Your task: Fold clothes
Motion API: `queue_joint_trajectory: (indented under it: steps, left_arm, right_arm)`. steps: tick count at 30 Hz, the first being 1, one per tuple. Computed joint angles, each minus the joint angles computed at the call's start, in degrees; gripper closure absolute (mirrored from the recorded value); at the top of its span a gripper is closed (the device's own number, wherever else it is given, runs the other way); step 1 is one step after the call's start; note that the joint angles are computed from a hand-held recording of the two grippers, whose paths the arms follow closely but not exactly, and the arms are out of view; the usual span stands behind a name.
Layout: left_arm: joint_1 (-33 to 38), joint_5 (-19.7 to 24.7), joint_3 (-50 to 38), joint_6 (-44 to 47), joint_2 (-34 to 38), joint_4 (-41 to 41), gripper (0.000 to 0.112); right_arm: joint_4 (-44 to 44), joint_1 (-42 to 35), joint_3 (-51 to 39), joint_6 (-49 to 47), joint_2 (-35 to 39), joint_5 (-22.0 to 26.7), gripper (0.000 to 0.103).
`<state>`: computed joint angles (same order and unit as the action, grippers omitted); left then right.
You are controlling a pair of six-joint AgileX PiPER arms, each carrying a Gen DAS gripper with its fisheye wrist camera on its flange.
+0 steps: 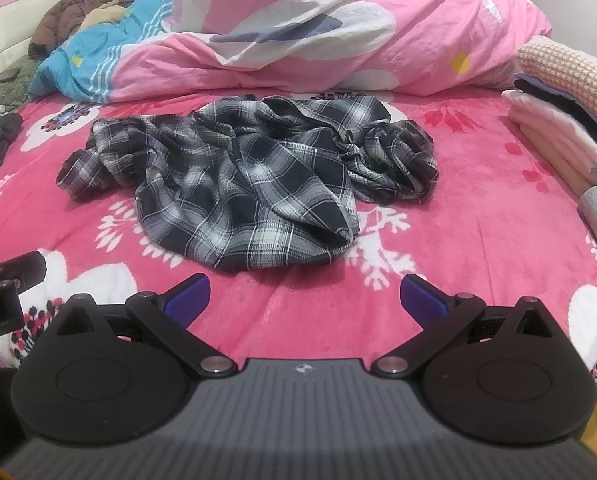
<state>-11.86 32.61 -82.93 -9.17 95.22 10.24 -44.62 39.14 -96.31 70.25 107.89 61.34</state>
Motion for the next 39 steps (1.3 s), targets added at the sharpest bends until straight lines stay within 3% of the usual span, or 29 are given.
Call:
queue_joint_trajectory:
  steps: [5,9,13,15,18,21,27,29,32,37,39]
  left_arm:
    - [0.27,0.88,-3.34,1.23,2.29,-1.12,0.009]
    - [1.96,-1.1,-4.17,4.44,3.55,-6.63,0.009]
    - [3.19,-6.16,-2.8,4.76,4.3,-8.37,0.009]
    - [4.25,-9.11,-1.86,9.25,4.76,-13.85,0.009]
    - [5.04,-7.33,-5.03,10.25,7.48,-17.58,0.009]
    - [4.7,-7.33,-6.88,5.96,9.81,-14.19,0.009]
    - [3.17,-8.82,-11.22,-13.98,15.15,7.07,0.01]
    - [3.15,-9.02,-13.63,-18.62,17.45,11.84,0.014]
    - [3.46,-9.42,-17.62,-21.28,21.13,14.84,0.026]
    - [5.72,-8.97,-23.98,-9.09,26.67,1.77,0.05]
    - [6.56,-9.35,-24.93,-3.02,27.98,-4.07,0.052]
  right_arm:
    - [0.74,-1.27,-2.19,-1.24,1.24,-0.39,0.001]
    - [-0.03,-2.39,-1.66,-1.15,1.33,-2.47,0.001]
    - [-4.71,-3.42,3.13,0.31,0.18,-8.56,0.001]
    - [-7.51,-4.23,5.75,0.97,-0.26,-12.29,0.001]
    - [-12.32,-6.09,10.21,3.29,-1.01,-19.55,0.001]
    - [-19.24,-8.43,14.69,7.36,-1.94,-28.26,0.001]
    - [-40.88,-13.75,19.29,20.63,-2.61,-44.42,0.001]
    - [-39.58,-15.51,17.67,14.74,-1.96,-50.07,0.001]
    - [-27.94,-16.94,14.19,-2.44,0.34,-56.69,0.001]
    - [-5.53,-14.99,6.78,-31.09,6.58,-55.72,0.002]
    - [4.61,-14.25,4.47,-42.54,8.49,-54.01,0.003]
